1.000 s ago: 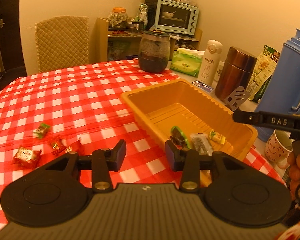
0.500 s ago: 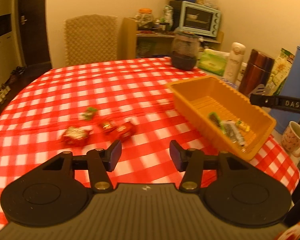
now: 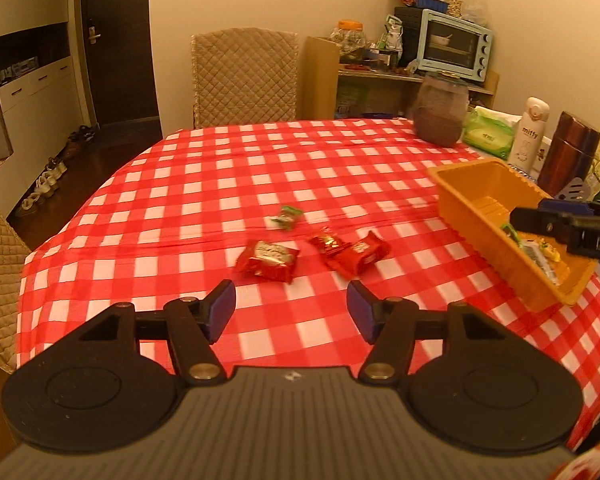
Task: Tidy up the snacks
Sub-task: 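Move both open grippers back to the remaining red candies on the table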
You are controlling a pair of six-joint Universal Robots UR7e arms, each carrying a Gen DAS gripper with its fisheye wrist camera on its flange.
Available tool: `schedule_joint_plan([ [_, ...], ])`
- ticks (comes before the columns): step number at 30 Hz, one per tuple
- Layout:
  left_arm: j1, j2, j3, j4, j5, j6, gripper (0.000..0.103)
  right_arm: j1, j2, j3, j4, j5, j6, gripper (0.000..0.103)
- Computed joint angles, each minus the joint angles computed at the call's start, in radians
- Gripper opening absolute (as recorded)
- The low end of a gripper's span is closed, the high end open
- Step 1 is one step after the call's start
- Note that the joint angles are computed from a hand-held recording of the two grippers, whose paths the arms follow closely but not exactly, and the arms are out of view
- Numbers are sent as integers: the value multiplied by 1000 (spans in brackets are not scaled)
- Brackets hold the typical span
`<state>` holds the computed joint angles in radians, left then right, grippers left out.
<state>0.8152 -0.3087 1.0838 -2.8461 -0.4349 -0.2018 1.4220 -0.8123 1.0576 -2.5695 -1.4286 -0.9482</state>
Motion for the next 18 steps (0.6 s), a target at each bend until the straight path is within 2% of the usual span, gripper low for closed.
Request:
schedule_joint_plan([
  [3,11,-9,10,-12,1,15,60,11,19,1,7,-16,-37,63],
  [9,40,-6,0,-31,-15,28,61,30,66,-29,49,-60,-53,63],
  [13,61,-2,-22,2,-36,21,61,40,119,-100,136,-109,0,63],
  [18,91,16,-85,22,-64,27,61,48,190,-195,215,-133,44,62],
])
